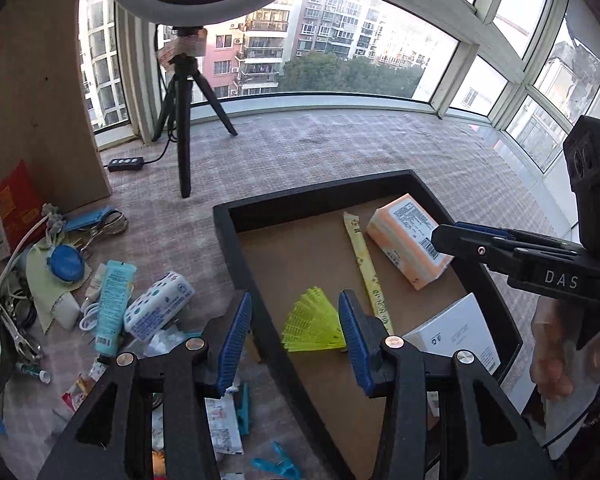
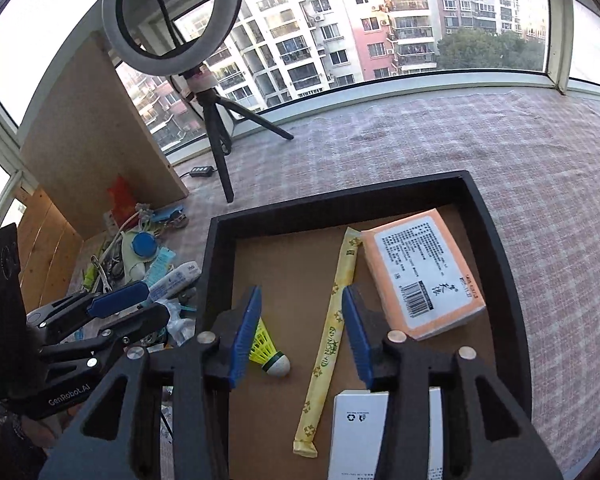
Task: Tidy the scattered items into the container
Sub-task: 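Grasp the polka-dot tissue pack with the right gripper while the left gripper grasps the grey pouch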
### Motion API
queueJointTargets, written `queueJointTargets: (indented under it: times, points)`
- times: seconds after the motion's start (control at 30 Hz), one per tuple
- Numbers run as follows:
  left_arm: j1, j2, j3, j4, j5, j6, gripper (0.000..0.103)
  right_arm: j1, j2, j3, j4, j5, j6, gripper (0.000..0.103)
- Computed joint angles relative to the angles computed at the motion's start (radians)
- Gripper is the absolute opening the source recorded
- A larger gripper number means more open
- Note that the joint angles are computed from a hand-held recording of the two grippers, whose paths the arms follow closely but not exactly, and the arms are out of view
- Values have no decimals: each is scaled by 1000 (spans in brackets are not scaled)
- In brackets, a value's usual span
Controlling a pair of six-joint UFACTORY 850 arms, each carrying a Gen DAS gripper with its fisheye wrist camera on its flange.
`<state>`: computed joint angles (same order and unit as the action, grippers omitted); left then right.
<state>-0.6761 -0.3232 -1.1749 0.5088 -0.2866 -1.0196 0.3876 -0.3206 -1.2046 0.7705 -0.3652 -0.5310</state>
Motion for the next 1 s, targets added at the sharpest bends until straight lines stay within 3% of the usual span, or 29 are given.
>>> queueJointTargets:
  times: [0.2, 0.4, 0.5, 0.77, 1.0]
  points:
    - [52, 164, 255, 222, -75, -230, 44, 84, -65, -87, 6, -59, -91, 63]
    - [133, 286, 447, 175, -113, -193, 45, 163, -171, -235, -107, -139, -24, 71]
    - [172, 326, 510, 125, -97, -143, 54, 212, -240, -327, -253, -166, 76, 72]
    - [234, 337, 569, -10, -14, 58, 68, 310, -410, -522, -621, -264, 304, 73]
    - [265, 281, 548, -89, 14, 233, 74, 325, -505, -638, -683, -342, 360, 73]
